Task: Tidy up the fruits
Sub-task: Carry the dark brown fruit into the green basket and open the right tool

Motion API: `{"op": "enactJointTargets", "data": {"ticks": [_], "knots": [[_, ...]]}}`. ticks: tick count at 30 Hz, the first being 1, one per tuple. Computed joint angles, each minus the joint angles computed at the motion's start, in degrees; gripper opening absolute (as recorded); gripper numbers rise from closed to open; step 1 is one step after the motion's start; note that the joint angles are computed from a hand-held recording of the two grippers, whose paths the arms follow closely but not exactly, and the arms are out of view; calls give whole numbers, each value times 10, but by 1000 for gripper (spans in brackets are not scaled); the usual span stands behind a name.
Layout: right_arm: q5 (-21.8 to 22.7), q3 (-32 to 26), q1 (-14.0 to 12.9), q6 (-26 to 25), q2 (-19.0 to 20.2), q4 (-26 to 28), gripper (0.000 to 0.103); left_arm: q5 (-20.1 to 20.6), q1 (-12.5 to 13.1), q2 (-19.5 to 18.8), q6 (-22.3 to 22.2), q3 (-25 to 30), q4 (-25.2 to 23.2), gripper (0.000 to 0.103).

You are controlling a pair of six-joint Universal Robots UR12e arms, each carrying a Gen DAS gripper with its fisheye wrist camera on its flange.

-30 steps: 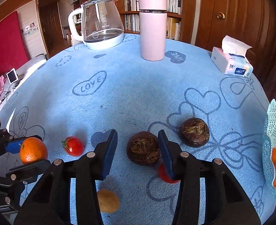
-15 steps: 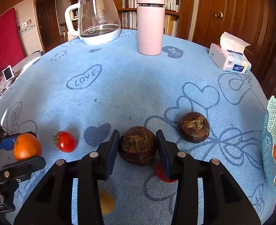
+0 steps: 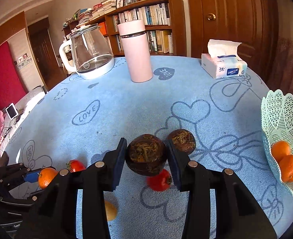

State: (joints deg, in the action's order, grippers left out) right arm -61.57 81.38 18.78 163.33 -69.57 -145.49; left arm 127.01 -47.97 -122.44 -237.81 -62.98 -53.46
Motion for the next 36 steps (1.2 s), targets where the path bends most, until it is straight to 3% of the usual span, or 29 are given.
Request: {"op": "enactJointTargets", "data": {"ticks": [16,23,28,36], "knots": [[-5,-7,-48,179,10,-81,41,1,0,0,-2,0,-2,39],[-50,-10,-61,243,16,-115,41,0,0,0,-3,0,-2,39],[-86,-14,-65,265,22,-118,41,1,0,0,-2,0,-1,39],[-108,-17,-62,269,30,-120,45,1,-1,0,-1,1,-2,39]]}}
